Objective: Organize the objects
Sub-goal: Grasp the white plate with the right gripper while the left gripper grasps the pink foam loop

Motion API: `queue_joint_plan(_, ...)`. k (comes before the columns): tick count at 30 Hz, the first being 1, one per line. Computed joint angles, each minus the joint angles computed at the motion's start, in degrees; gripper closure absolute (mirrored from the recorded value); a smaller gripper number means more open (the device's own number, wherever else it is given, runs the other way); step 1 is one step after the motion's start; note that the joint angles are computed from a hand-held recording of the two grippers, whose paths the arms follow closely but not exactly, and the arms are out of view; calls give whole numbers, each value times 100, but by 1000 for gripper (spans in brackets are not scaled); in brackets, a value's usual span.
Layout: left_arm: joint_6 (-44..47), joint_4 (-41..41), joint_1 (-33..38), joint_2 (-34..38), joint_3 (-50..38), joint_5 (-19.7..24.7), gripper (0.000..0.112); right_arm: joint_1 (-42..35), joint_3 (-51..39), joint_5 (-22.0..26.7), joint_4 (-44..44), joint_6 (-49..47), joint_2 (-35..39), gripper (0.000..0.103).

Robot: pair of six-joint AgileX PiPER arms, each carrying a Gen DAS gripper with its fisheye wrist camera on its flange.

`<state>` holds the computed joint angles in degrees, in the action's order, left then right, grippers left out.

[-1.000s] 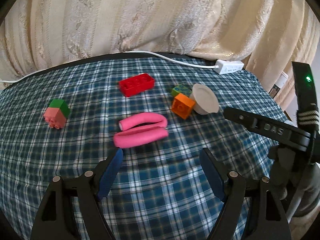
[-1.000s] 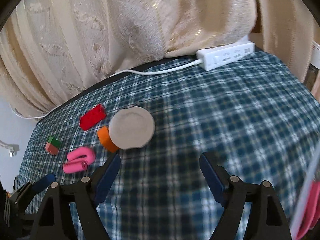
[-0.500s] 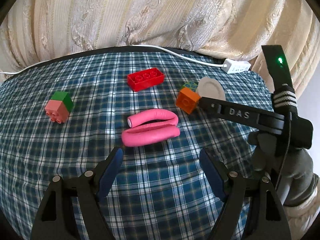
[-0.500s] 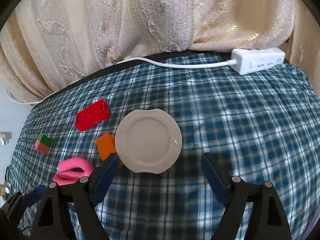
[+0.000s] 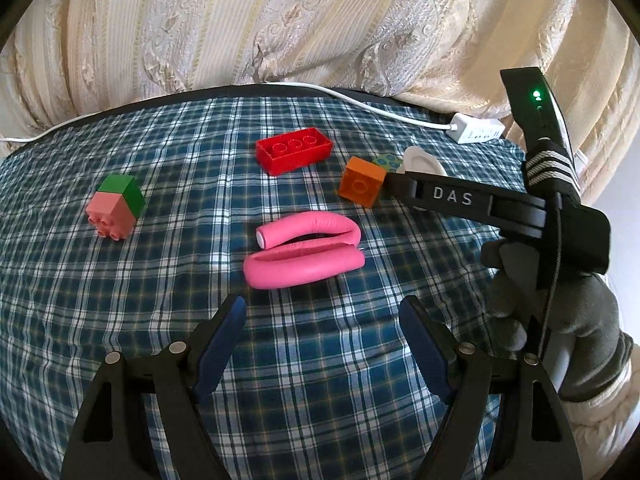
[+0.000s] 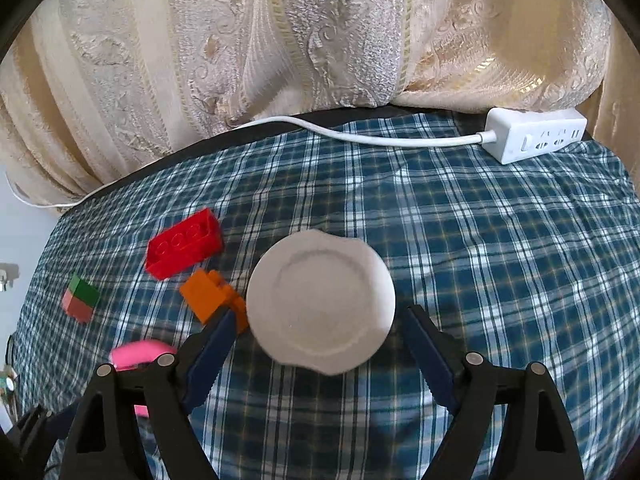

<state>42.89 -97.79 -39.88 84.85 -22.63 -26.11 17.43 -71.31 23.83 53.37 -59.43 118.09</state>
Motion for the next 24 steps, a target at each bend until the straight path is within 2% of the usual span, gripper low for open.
queue_joint_plan(4, -6, -6, 13, -34, 27, -11, 32, -22, -64, 46, 69, -113, 52, 15)
queue_joint_plan(5, -8, -12, 19, -28, 26, -14, 32, -31, -64, 56, 106, -178, 57, 18)
queue_joint_plan(6, -12, -13, 33, -17, 22, -13, 32, -23, -41, 15, 127, -245, 45, 28)
queue_joint_plan(7, -35, 20, 70, -5, 30, 4, 32, -18, -35, 1, 101, -262, 37, 33)
queue_joint_plan(8, -69, 41, 83, 15, 30, 7, 32, -28, -39, 37, 65, -259, 31, 35)
queue_joint_plan(16, -202, 215, 320, 29, 109, 46, 32, -264, 507, 152, 758, -1078, -280, 35)
queue_joint_plan(24, -108, 385, 474, 252, 23, 98, 32, -831, 1284, 401, 1358, -1880, -782, 35)
